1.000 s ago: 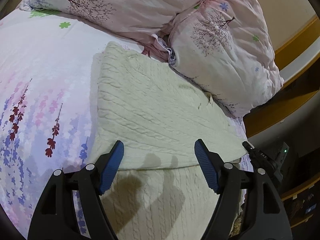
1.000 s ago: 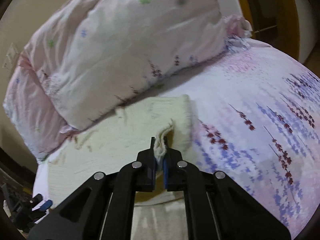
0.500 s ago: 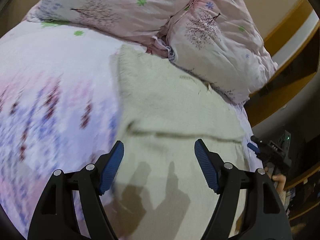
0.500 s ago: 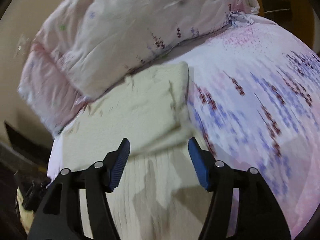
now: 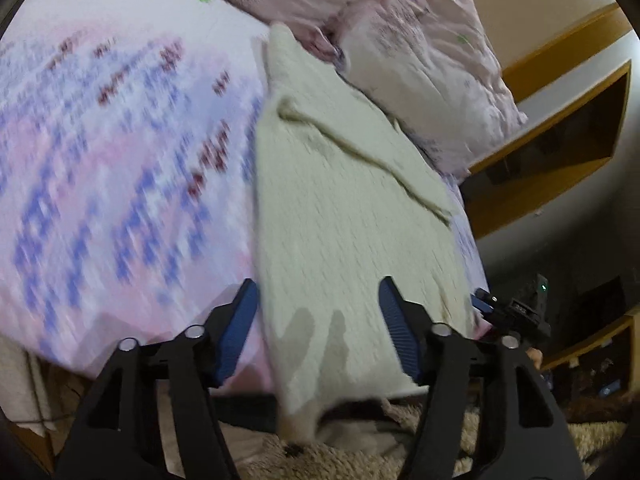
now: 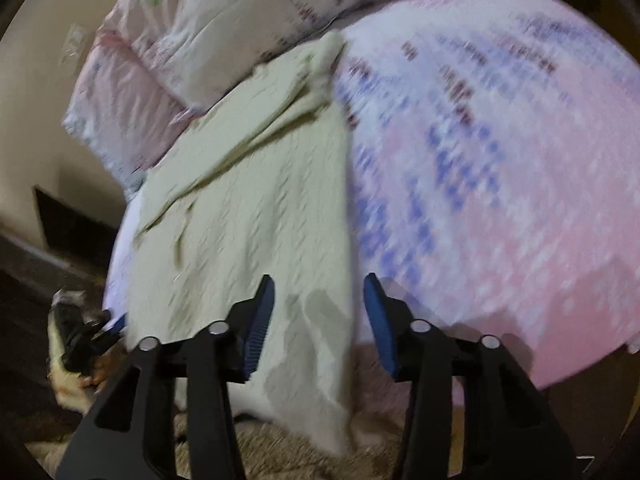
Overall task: Fold small clothes
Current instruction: 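Grasp the cardigan hem with the left tool while the right tool grasps it too, then lift the hem with both tools and fold it toward the collar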
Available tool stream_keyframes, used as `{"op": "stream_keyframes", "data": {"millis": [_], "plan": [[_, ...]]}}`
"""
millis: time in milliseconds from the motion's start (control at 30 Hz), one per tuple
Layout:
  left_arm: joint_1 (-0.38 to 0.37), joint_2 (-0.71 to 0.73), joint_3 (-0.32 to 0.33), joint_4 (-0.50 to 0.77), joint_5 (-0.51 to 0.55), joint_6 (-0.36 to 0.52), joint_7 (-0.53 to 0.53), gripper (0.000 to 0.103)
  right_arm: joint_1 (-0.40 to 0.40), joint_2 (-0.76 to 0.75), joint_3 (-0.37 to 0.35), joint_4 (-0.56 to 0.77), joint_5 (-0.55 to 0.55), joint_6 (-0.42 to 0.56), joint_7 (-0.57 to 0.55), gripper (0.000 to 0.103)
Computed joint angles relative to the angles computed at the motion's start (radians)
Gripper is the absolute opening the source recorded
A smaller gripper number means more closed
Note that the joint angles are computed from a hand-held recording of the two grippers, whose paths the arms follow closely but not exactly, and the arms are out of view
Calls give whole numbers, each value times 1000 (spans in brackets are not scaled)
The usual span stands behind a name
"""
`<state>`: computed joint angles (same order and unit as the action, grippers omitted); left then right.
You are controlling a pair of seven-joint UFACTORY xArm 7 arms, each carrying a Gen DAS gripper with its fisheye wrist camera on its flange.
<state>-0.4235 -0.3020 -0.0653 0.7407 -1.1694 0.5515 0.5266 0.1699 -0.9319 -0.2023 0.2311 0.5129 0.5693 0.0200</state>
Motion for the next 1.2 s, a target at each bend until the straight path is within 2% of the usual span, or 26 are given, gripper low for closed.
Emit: {"op": "stream_keyframes", "data": {"millis": [100,267,367,467,500,533,567,600,633,733,767,967,1200], "plan": [[-19,-48,-12,-40,3,12,-16,57,13,-62,0,-24,4,54,-3,38],[-52,-102,-15,-86,16,11,-52,54,-10,-164,21,-49,-23,169,22,28],[-65,-108,-6,-96,25,44,-73,47,-14,-205,40,-55,-39,222,32,27],[-67,-93,-12,-93,52,63,-103,41,3,-215,49,-56,-36,233,33,25],[-69,-85,-13,-90,50,61,-105,37,6,-217,50,-58,-35,233,33,22],[-69,-78,-15,-86,53,59,-111,30,11,-217,53,-59,-35,232,32,12],[-67,-75,-17,-83,59,57,-115,26,20,-204,59,-54,-34,226,31,10],[-67,-72,-21,-78,67,53,-122,13,23,-201,75,-51,-38,221,39,9],[-67,-73,-23,-72,77,49,-122,7,21,-203,98,-48,-52,210,46,7],[-66,-88,-29,-65,111,17,-129,5,20,-232,131,-44,-78,146,60,6],[-59,-91,-30,-58,137,19,-162,5,19,-239,140,-40,-90,121,67,6],[-55,-69,-31,-5,244,-93,-215,5,-13,-271,196,-29,-203,-22,123,5],[-61,26,-13,115,347,-210,-237,4,-54,-142,269,19,-328,-274,208,5]]}}
